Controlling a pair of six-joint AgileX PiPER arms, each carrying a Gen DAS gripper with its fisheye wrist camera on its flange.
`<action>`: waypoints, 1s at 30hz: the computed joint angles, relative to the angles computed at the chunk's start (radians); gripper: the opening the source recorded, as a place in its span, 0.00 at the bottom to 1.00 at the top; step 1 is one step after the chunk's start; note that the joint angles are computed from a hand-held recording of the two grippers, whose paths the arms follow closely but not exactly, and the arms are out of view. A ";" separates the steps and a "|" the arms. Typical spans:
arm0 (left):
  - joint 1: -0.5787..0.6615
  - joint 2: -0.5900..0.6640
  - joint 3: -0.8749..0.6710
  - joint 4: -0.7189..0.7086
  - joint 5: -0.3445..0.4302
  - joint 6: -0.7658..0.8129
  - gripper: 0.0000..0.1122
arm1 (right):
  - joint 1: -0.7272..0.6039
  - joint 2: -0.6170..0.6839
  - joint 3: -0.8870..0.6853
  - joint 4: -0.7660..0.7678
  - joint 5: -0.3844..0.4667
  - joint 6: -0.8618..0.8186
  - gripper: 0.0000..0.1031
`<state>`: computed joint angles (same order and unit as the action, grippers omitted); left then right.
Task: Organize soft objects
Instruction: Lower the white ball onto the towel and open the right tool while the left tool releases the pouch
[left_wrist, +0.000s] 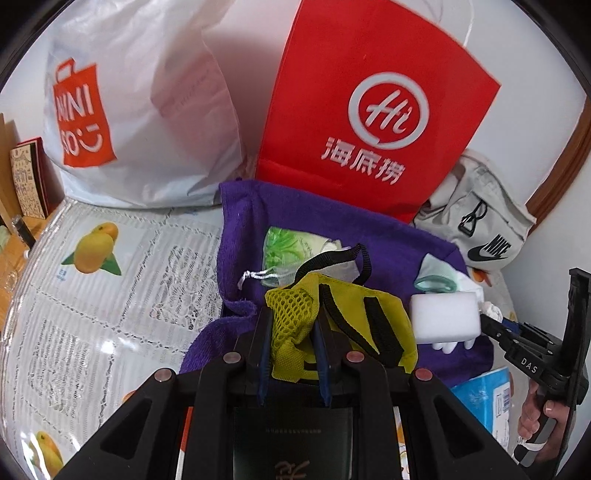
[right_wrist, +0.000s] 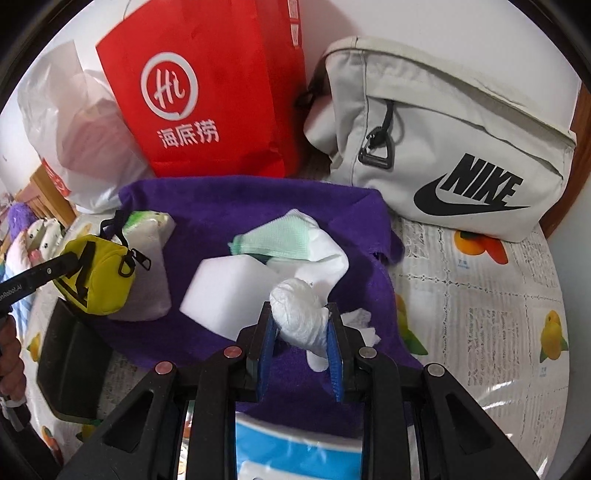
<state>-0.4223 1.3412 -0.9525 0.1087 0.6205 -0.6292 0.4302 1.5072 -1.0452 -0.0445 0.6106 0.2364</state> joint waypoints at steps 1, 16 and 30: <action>0.005 0.010 -0.002 -0.013 -0.005 0.013 0.18 | -0.003 0.008 -0.004 0.011 -0.002 -0.007 0.25; 0.040 0.121 -0.060 -0.108 0.004 0.124 0.20 | -0.003 0.043 -0.011 0.007 -0.010 -0.022 0.27; 0.040 0.070 -0.057 -0.079 0.052 0.074 0.46 | 0.001 -0.061 0.040 -0.054 -0.011 0.045 0.55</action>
<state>-0.3823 1.4108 -1.0095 0.0302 0.6727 -0.5548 0.4314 1.4459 -1.0051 -0.0989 0.5996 0.2814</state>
